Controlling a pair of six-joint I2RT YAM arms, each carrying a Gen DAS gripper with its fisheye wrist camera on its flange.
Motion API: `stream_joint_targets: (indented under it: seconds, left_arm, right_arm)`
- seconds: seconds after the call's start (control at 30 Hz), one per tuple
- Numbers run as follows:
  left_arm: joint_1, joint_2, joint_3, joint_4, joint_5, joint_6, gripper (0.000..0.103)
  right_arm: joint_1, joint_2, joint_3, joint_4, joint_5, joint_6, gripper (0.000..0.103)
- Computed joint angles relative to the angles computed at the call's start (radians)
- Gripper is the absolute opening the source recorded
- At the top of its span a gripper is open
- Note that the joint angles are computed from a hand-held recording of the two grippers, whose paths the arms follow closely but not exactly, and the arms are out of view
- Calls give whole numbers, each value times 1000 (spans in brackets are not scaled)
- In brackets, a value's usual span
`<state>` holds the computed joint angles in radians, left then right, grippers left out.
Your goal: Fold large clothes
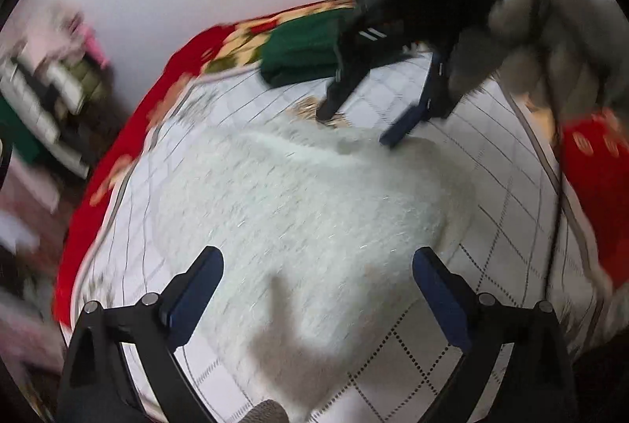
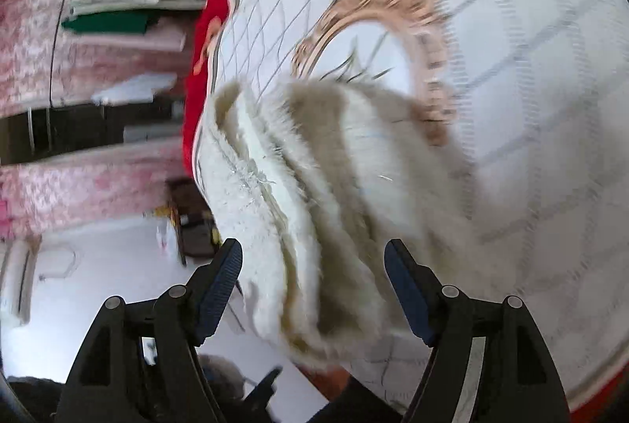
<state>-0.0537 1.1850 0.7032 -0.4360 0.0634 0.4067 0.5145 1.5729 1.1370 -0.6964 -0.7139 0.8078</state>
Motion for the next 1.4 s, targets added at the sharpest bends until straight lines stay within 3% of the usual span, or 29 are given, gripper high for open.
stream_joint_targets:
  seconds: [0.07, 0.13, 0.17, 0.2, 0.23, 0.33, 0.43, 0.53, 0.67, 0.73, 0.77, 0.87, 0.93, 1.03, 1.13, 1.2, 1.23, 1.27, 1.4]
  left_arm:
    - [47, 29, 46, -38, -7, -67, 99]
    - [113, 65, 78, -59, -7, -133, 99]
    - [140, 106, 111, -70, -22, -183, 99]
    - [163, 143, 139, -81, -34, -222, 98]
    - [192, 177, 162, -85, -34, -252, 98]
    - [252, 270, 236, -115, -26, -345, 98]
    - [277, 345, 287, -128, -9, -424, 98]
    - [237, 430, 334, -131, -57, -453, 98]
    - [204, 604, 423, -181, -108, -480, 99]
    - [205, 630, 437, -175, -128, -480, 99]
    - [206, 631, 437, -165, -135, -466, 99]
    - [203, 627, 434, -155, -158, -437, 99]
    - [207, 627, 433, -154, -154, -435, 98]
    - [208, 624, 427, -145, -153, -433, 99]
    - [224, 633, 435, -153, -128, -447, 99]
    - [245, 639, 447, -169, -99, -455, 99]
    - [267, 641, 458, -188, -74, -468, 98]
    - [285, 641, 469, -208, -58, -481, 98]
    - [350, 609, 475, -238, -45, -500, 98]
  right_arm:
    - [37, 145, 40, 104, -78, 9, 77]
    - [74, 247, 102, 115, -95, -12, 76]
    - [99, 280, 142, 89, -62, -37, 43]
    - [121, 286, 166, 63, -40, -56, 21]
    - [136, 262, 155, 78, -25, -37, 18]
    - [167, 43, 8, 192, 60, 129, 17]
    - [211, -108, -117, 200, 143, 260, 17]
    - [246, -139, -215, 205, 221, 335, 17]
    - [236, -49, -240, 198, 266, 320, 25]
    - [205, -12, -206, 178, 197, 335, 29]
    - [189, -3, -151, 108, 171, 313, 38]
    - [188, -37, 26, -161, 291, 225, 55]
    - [186, -55, 149, -308, 393, 184, 59]
    - [155, -39, 248, -287, 357, 160, 59]
    - [157, 101, 311, -164, 163, 166, 36]
    - [210, 275, 428, -219, 159, 133, 35]
    - [235, 355, 492, -290, 200, 104, 25]
    - [271, 440, 542, -362, 264, 80, 0]
    - [302, 505, 523, -324, 336, 135, 0]
